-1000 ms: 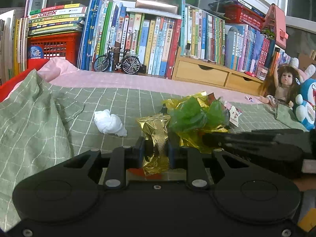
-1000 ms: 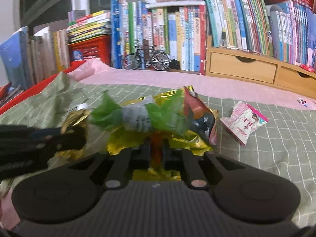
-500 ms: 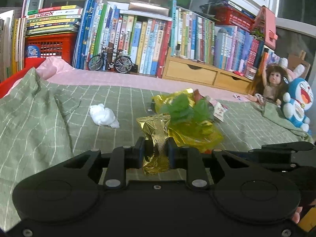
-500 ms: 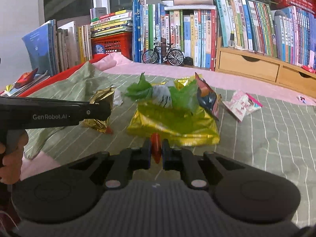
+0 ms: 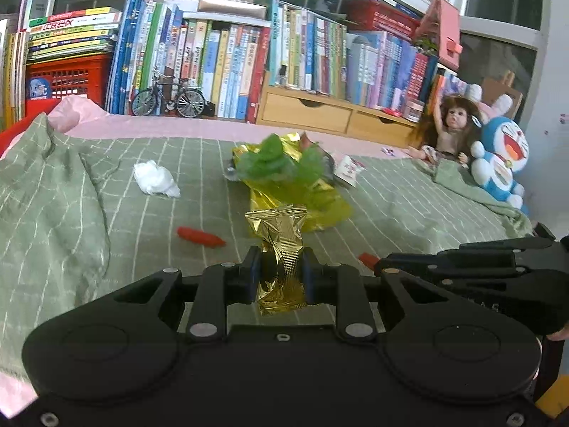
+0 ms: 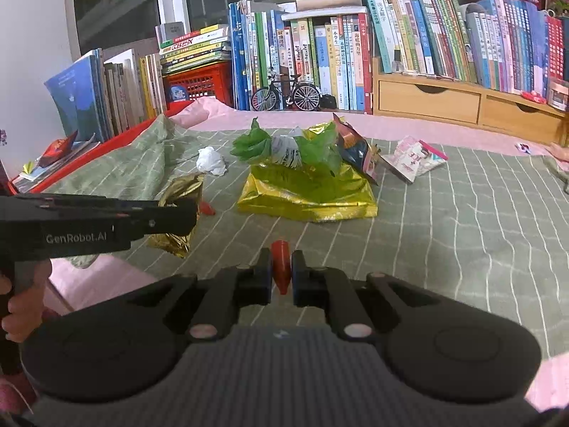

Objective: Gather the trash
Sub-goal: 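Carry the gold candy and red piece past the bed edge over the bin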

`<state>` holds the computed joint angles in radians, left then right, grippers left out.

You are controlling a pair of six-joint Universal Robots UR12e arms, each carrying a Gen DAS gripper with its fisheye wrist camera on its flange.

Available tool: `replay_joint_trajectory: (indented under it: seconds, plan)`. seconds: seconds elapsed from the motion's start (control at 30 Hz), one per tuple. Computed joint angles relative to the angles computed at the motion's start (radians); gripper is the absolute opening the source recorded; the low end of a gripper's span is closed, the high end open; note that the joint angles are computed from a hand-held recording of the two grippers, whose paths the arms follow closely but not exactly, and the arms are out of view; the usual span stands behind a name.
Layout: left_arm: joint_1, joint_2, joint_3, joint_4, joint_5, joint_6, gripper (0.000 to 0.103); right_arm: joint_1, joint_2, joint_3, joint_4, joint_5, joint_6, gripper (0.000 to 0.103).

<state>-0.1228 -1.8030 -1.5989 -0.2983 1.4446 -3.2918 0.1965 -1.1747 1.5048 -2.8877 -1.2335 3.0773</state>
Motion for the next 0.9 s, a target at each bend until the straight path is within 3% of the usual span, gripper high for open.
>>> replay_joint_trajectory:
  seconds: [0.67,0.9]
  plan:
    - [-0.011,0.141,-0.152,-0.061,-0.125,0.028,0.022,-0.007,-0.152,0.183,0.021,0.033,0.010,0.013]
    - [-0.016,0.183,-0.193,-0.140,-0.153,0.033,0.022,-0.006,-0.196,0.240,0.073,0.039,0.007,0.013]
